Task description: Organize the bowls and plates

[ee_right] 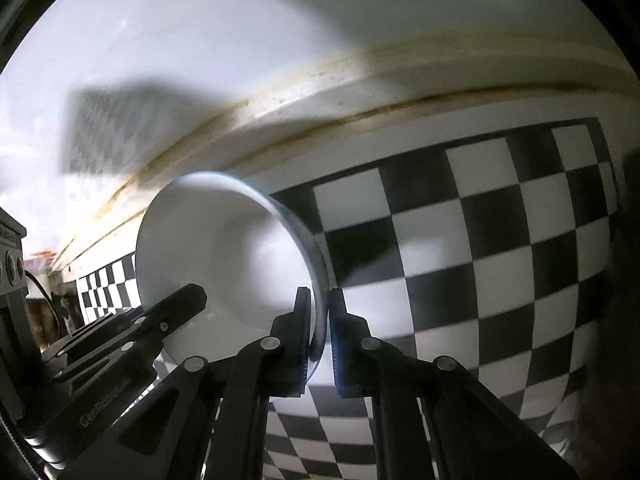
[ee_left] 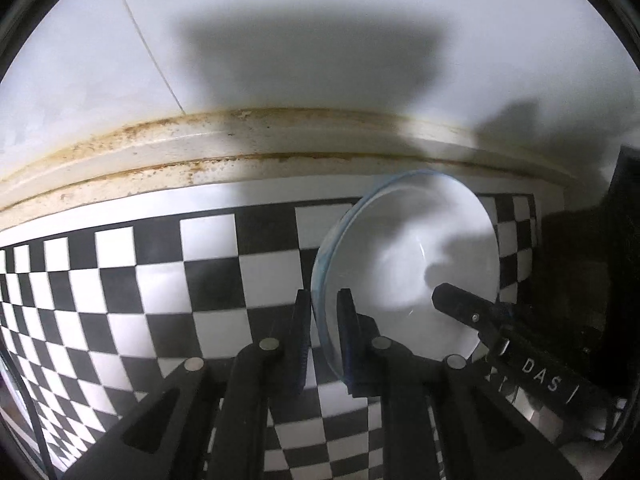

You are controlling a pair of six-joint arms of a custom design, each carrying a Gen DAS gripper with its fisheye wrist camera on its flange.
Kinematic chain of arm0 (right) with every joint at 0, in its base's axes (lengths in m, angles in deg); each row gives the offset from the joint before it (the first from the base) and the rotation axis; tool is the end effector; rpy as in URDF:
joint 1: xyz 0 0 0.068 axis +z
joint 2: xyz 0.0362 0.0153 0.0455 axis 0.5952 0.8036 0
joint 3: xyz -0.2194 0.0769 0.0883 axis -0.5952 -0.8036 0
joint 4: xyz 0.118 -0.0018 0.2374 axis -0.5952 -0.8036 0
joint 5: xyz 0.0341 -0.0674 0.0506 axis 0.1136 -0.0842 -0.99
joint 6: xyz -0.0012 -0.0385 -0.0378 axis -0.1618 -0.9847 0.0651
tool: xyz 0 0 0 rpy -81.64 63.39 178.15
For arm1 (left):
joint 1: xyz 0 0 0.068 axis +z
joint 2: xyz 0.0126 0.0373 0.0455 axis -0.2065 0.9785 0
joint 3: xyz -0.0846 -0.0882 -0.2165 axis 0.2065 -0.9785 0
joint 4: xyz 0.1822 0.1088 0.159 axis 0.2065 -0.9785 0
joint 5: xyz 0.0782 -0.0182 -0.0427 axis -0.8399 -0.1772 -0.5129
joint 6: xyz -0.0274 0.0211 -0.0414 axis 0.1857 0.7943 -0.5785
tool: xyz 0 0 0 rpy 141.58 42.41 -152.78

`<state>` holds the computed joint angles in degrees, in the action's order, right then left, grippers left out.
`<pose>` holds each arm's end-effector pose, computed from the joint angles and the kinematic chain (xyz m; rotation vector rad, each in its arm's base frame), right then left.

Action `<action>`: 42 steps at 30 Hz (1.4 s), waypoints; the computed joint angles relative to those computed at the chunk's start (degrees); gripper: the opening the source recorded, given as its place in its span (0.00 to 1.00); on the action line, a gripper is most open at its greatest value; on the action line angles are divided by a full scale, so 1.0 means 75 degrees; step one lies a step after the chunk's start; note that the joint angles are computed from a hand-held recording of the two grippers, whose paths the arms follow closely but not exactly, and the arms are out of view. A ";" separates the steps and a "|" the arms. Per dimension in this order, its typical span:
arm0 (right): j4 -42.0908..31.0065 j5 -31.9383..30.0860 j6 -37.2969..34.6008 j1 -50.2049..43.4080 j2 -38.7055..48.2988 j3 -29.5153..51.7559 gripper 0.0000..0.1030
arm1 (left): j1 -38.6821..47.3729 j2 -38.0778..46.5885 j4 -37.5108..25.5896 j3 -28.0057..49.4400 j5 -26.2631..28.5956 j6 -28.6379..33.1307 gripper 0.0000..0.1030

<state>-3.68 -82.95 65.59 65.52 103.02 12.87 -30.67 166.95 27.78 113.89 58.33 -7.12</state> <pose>0.3450 0.2053 0.1063 -0.0580 -2.9803 -0.5183 0.3083 -0.1118 0.1739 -0.1259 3.0995 -0.3255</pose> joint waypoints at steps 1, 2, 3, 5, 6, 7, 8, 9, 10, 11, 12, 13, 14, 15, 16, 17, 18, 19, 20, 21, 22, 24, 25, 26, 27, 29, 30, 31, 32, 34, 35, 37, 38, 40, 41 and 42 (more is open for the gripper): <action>-0.0009 0.0024 0.0025 0.0042 -0.0229 -0.0150 0.10 | -0.0043 -0.0208 -0.0064 -0.0079 -0.0045 0.0004 0.11; -0.0038 0.0038 0.0030 0.0085 -0.0477 -0.0305 0.10 | -0.0101 -0.0420 -0.0135 -0.0159 -0.0079 -0.0005 0.11; -0.0078 0.0063 0.0026 0.0124 -0.0695 -0.0430 0.10 | -0.0197 -0.0721 -0.0236 -0.0270 -0.0115 -0.0044 0.11; -0.0178 0.0132 0.0036 0.0215 -0.1086 -0.0608 0.10 | -0.0379 -0.1167 -0.0425 -0.0410 -0.0154 -0.0156 0.11; -0.0242 0.0165 0.0049 0.0272 -0.1348 -0.0742 0.10 | -0.0405 -0.1470 -0.0575 -0.0510 -0.0161 -0.0145 0.11; -0.0302 0.0207 0.0101 0.0358 -0.1686 -0.0937 0.10 | -0.0549 -0.1859 -0.0776 -0.0617 -0.0204 -0.0219 0.11; -0.0395 0.0246 0.0130 0.0463 -0.2032 -0.1120 0.10 | -0.0672 -0.2131 -0.0891 -0.0707 -0.0226 -0.0318 0.11; -0.0450 0.0271 0.0183 0.0544 -0.2257 -0.1234 0.10 | -0.0851 -0.2515 -0.1049 -0.0834 -0.0265 -0.0473 0.11; -0.0528 0.0311 0.0274 0.0667 -0.2677 -0.1468 0.10 | -0.0993 -0.2827 -0.1220 -0.0917 -0.0314 -0.0585 0.11; -0.0681 0.0320 0.0208 0.0657 -0.3028 -0.1632 0.10 | -0.1134 -0.3066 -0.1373 -0.0964 -0.0346 -0.0684 0.11; -0.0788 0.0395 0.0344 0.0848 -0.3374 -0.1773 0.10 | -0.1314 -0.3416 -0.1574 -0.1030 -0.0371 -0.0820 0.11; -0.0873 0.0467 0.0448 0.0990 -0.3648 -0.1893 0.10 | -0.1392 -0.3609 -0.1697 -0.1050 -0.0386 -0.0884 0.11; -0.1007 0.0551 0.0581 0.1193 -0.3997 -0.2025 0.10 | -0.1510 -0.3950 -0.1929 -0.1105 -0.0409 -0.0943 0.11; -0.1192 0.0591 0.0626 0.1282 -0.4316 -0.2117 0.10 | -0.1764 -0.4113 -0.2026 -0.1123 -0.0458 -0.1133 0.11; -0.1311 0.0665 0.0779 0.1444 -0.4665 -0.2251 0.10 | -0.2043 -0.4444 -0.2205 -0.1189 -0.0497 -0.1384 0.11; -0.1454 0.0705 0.0868 0.1549 -0.4939 -0.2327 0.10 | -0.2211 -0.4627 -0.2357 -0.1213 -0.0521 -0.1490 0.11; -0.1567 0.0772 0.1067 0.1780 -0.5222 -0.2419 0.10 | -0.2363 -0.4769 -0.2481 -0.1238 -0.0535 -0.1561 0.11; -0.1697 0.0816 0.1200 0.1905 -0.5602 -0.2596 0.10 | -0.2592 -0.5073 -0.2665 -0.1312 -0.0540 -0.1767 0.11; -0.1840 0.0847 0.1321 0.2035 -0.5983 -0.2782 0.10 | -0.2766 -0.5255 -0.2785 -0.1357 -0.0544 -0.1902 0.11; -0.2009 0.0862 0.1369 0.2109 -0.6393 -0.2997 0.10 | -0.3017 -0.5463 -0.2938 -0.1421 -0.0554 -0.2061 0.11; -0.2056 0.0907 0.1624 0.2331 -0.6711 -0.3186 0.10 | -0.3164 -0.5555 -0.2953 -0.1476 -0.0551 -0.2215 0.11; -0.2186 0.0910 0.1887 0.2583 -0.7296 -0.3581 0.10 | -0.3790 -0.5923 -0.3057 -0.1713 -0.0576 -0.2765 0.11; -0.2206 0.0968 0.2193 0.2879 -0.7578 -0.3772 0.10 | -0.4050 -0.6122 -0.3088 -0.1859 -0.0565 -0.3045 0.11; -0.2220 0.1013 0.2492 0.3191 -0.7825 -0.3955 0.10 | -0.4335 -0.6335 -0.3103 -0.2037 -0.0545 -0.3340 0.11; -0.2206 0.1060 0.2783 0.3493 -0.8014 -0.4121 0.10 | -0.4572 -0.6409 -0.3120 -0.2125 -0.0541 -0.3523 0.11; -0.2115 0.1090 0.3247 0.3923 -0.8300 -0.4452 0.10 | -0.5097 -0.6664 -0.3096 -0.2419 -0.0532 -0.4026 0.11; -0.2050 0.1083 0.3540 0.4204 -0.8477 -0.4678 0.10 | -0.5373 -0.6737 -0.3074 -0.2566 -0.0542 -0.4244 0.11; -0.1953 0.1071 0.3767 0.4400 -0.8595 -0.4874 0.10 | -0.5628 -0.6820 -0.3061 -0.2679 -0.0559 -0.4497 0.11; -0.1866 0.1041 0.3853 0.4496 -0.8628 -0.5015 0.11 | -0.5804 -0.6858 -0.3039 -0.2766 -0.0569 -0.4656 0.11; -0.1692 0.1025 0.4143 0.4779 -0.8718 -0.5303 0.10 | -0.6162 -0.6914 -0.2981 -0.2969 -0.0604 -0.4952 0.11; -0.1611 0.1005 0.4224 0.4878 -0.8725 -0.5407 0.10 | -0.6276 -0.6960 -0.2950 -0.3060 -0.0604 -0.5066 0.11; -0.1470 0.0998 0.4415 0.5079 -0.8735 -0.5586 0.10 | -0.6571 -0.7067 -0.2896 -0.3255 -0.0616 -0.5364 0.11; -0.1397 0.0985 0.4491 0.5168 -0.8732 -0.5667 0.10 | -0.6612 -0.7088 -0.2876 -0.3313 -0.0609 -0.5426 0.11; -0.1283 0.0967 0.4584 0.5269 -0.8724 -0.5797 0.10 | -0.6718 -0.7121 -0.2797 -0.3462 -0.0572 -0.5567 0.11; -0.1245 0.0955 0.4612 0.5311 -0.8716 -0.5842 0.10 | -0.6762 -0.7144 -0.2764 -0.3523 -0.0568 -0.5625 0.11; -0.1196 0.0944 0.4644 0.5343 -0.8726 -0.5918 0.10 | -0.6798 -0.7144 -0.2732 -0.3574 -0.0570 -0.5659 0.11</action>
